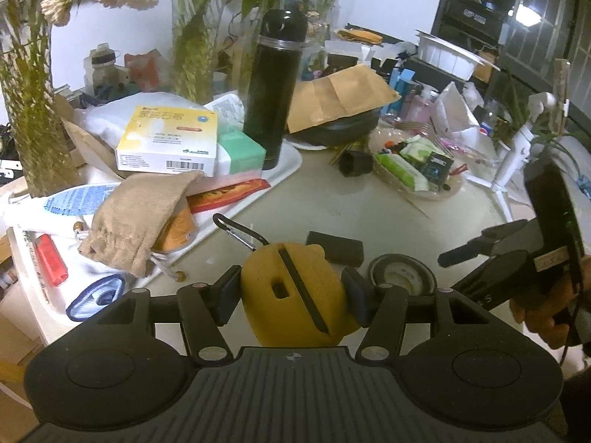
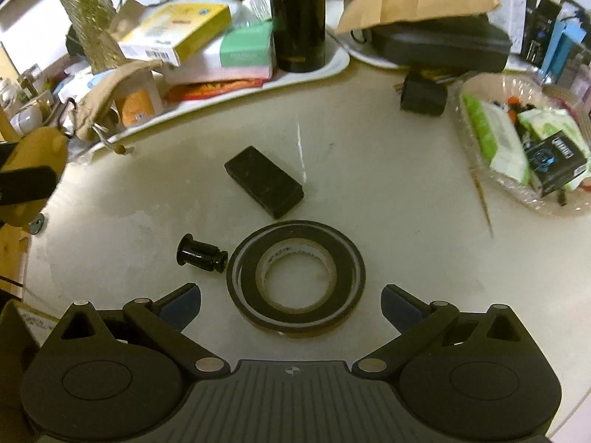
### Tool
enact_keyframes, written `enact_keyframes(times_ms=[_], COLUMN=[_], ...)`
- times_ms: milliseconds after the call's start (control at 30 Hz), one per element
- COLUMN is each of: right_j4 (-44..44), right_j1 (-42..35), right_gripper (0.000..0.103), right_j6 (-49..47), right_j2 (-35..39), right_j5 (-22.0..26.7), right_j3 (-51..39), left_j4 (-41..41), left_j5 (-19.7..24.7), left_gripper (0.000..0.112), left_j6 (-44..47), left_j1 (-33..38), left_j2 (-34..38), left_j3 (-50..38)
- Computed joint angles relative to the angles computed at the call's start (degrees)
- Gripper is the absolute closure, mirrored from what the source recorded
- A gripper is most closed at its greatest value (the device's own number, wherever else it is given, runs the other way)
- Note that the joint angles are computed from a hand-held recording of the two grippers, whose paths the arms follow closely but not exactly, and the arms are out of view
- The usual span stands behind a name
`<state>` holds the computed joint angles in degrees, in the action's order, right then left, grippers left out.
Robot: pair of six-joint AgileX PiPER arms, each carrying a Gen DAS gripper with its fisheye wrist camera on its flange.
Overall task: Organize rigid objects
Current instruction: 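Grasp the amber-edged clear ring with the right gripper while the left gripper holds the yellow object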
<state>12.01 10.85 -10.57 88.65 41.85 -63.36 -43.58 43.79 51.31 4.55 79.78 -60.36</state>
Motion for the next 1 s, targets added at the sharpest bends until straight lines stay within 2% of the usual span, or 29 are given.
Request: enact_keyframes(times_ms=[333, 433, 533, 767, 1000], right_j4=[-0.20, -0.46, -2.01, -0.53, -1.63], right_j1=[0.19, 0.29, 0.64, 0.37, 0.92], right_gripper=[0.000, 0.009, 0.011, 0.011, 0.012], right_j6=[2.24, 2.38, 4.18, 3.63, 3.73], right_j2=[7.18, 7.75, 6.99, 2.85, -2.67], right_j5=[2.28, 2.53, 1.81, -3.73, -5.77], right_j3=[-5.07, -5.64, -5.26, -1.16, 2.26], left_j4=[-0.14, -0.12, -0.30, -0.27, -0.86], left_j5=[0.52, 0.61, 0.87, 1.44, 3.46], left_gripper=[0.055, 0.055, 0.055, 0.055, 0.055], left_j6=[-0.07, -0.13, 0.12, -0.24, 0.00], left_j1=[0.55, 0.41, 0.58, 0.51, 0.69], left_j2=[0.34, 0.38, 0.27, 0.73, 0.77], left_j3=[-0.14, -0.22, -0.13, -0.51, -0.87])
